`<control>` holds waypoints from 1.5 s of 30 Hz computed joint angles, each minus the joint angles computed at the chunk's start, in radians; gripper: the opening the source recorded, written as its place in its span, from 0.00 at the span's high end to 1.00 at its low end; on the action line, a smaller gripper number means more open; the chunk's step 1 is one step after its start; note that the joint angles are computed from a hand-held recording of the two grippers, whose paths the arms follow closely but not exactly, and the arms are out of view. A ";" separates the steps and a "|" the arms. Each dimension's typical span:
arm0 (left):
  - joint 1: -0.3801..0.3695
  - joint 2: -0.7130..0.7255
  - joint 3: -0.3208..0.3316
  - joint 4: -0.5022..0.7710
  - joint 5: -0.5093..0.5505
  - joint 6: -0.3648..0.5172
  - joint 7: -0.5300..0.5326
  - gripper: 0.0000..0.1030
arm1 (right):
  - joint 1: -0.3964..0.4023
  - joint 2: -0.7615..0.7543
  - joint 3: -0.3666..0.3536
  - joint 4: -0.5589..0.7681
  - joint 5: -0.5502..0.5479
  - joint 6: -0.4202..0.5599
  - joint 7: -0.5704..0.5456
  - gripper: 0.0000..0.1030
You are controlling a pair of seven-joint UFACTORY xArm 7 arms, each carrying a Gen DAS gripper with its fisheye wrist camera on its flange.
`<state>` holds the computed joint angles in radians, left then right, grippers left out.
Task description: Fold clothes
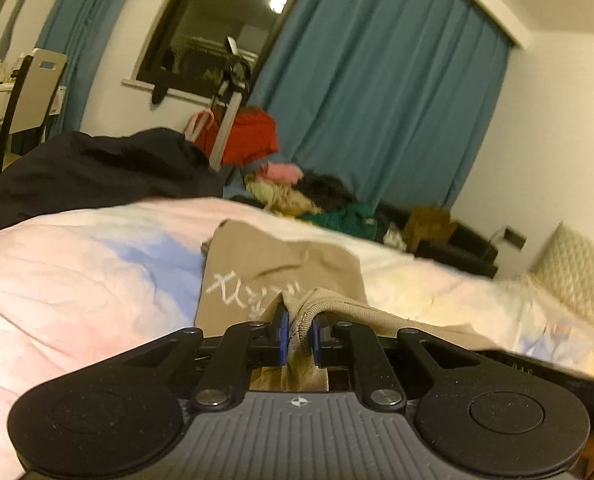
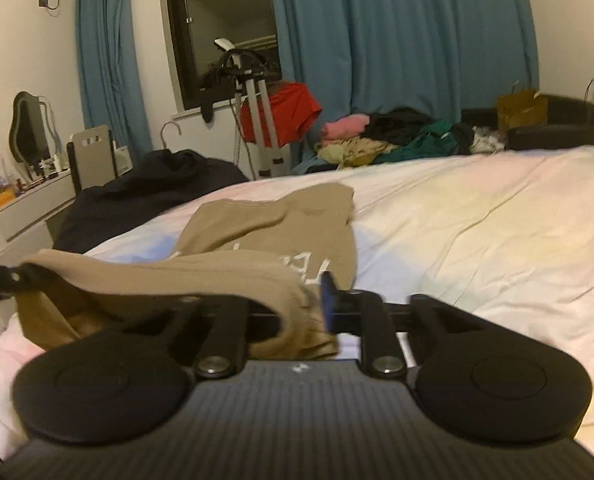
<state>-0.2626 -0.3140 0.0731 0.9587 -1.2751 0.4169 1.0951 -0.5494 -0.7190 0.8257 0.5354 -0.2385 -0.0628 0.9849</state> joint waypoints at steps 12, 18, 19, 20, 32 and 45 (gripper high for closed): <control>0.038 0.032 -0.139 -0.113 0.647 -0.185 -0.248 0.47 | -0.013 -0.015 0.010 -0.019 0.094 -0.132 -0.064 0.87; 0.214 0.029 -0.326 -0.221 0.938 -0.474 -0.472 0.36 | -0.068 -0.054 0.055 -0.009 0.133 -0.070 -0.041 0.82; 0.243 0.025 -0.349 -0.228 0.951 -0.504 -0.506 0.35 | -0.077 -0.058 0.058 -0.006 0.130 -0.047 -0.032 0.81; 0.242 0.022 -0.342 -0.232 0.945 -0.536 -0.535 0.34 | -0.083 -0.059 0.060 -0.003 0.124 -0.022 -0.021 0.68; 0.260 -0.027 -0.279 -0.231 0.967 -0.704 -0.825 0.26 | 0.073 0.182 -0.043 0.110 -0.120 0.265 -0.183 0.21; 0.383 0.005 -0.372 -0.224 1.104 -0.653 -0.960 0.19 | -0.177 -0.130 0.087 -0.006 -0.108 0.051 0.230 0.21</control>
